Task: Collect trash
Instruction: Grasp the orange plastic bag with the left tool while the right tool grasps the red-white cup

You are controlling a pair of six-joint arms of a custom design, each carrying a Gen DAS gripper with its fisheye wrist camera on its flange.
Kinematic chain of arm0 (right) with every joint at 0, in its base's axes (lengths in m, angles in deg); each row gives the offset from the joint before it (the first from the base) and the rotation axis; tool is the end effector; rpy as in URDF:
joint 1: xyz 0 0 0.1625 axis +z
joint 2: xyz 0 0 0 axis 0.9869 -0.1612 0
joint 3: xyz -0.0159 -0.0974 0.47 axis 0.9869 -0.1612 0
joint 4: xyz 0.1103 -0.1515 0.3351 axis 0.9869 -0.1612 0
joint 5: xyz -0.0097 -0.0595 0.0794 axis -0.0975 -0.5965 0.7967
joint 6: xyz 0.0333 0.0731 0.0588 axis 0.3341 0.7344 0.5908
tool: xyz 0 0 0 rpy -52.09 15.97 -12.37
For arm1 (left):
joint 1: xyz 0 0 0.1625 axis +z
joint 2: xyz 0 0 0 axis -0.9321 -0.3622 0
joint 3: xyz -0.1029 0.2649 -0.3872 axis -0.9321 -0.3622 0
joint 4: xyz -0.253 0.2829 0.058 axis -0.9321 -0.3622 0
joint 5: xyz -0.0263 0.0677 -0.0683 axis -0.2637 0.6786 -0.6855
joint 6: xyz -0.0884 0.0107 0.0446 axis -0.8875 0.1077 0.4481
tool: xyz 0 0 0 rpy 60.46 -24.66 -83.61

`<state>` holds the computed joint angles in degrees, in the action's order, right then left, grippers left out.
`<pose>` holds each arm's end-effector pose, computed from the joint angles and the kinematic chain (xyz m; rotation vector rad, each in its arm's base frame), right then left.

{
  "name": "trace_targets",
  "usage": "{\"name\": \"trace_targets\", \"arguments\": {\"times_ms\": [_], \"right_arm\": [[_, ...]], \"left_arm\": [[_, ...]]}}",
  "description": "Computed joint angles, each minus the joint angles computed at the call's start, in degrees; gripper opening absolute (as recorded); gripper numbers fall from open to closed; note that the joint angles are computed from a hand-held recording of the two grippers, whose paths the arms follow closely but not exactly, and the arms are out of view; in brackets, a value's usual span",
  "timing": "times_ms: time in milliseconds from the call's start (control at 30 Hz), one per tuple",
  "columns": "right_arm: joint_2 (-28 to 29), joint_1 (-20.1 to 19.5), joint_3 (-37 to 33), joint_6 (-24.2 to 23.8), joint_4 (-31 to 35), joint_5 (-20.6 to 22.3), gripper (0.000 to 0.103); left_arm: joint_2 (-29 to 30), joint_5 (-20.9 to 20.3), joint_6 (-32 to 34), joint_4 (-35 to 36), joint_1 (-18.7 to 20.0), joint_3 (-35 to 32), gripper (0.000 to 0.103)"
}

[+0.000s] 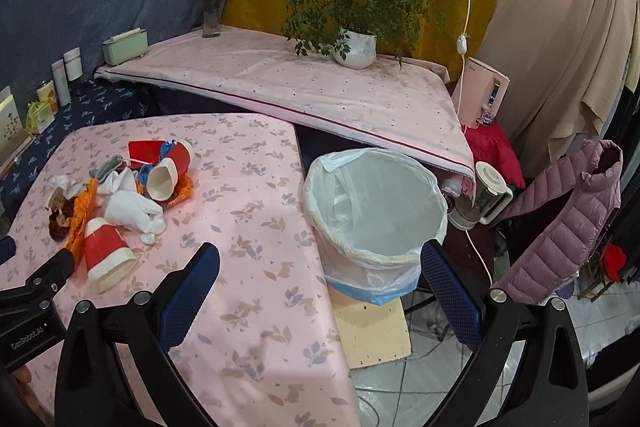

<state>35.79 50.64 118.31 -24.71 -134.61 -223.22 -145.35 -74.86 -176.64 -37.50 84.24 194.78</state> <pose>0.3670 -0.3392 0.1346 0.7048 -2.0842 0.9030 -0.2028 -0.2771 0.2945 -0.0914 2.0681 -1.0320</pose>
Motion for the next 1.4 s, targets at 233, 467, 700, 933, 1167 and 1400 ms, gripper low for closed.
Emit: {"name": "trace_targets", "arguments": {"times_ms": [233, 467, 700, 933, 1167, 1400], "right_arm": [[5.15, -0.40, -4.10, -0.75, -2.73, 3.09, 0.096], [9.06, -1.16, -7.75, 2.82, 2.02, 6.70, 0.095], [12.39, -1.43, -10.28, 3.68, 4.35, 9.24, 0.095], [14.68, -1.60, -11.09, 4.45, 7.62, 11.66, 0.086], [14.82, -2.08, -9.78, 7.54, 11.94, 17.49, 0.068], [15.14, -3.15, -9.01, 11.61, 17.52, 26.87, 0.046]], "left_arm": [[-8.45, 2.08, -0.45, 5.28, 4.94, 1.74, 0.096], [-13.97, 2.84, 9.23, -4.10, 12.52, 5.38, 0.096], [-13.21, 3.98, 22.15, -18.81, 19.02, 8.62, 0.086], [-12.82, 2.43, 33.33, -32.51, 22.70, 10.91, 0.050], [-14.12, 0.34, 38.73, -39.90, 22.94, 12.88, 0.006], [-17.12, 0.14, 33.24, -33.16, 19.13, 13.17, 0.004]]}}
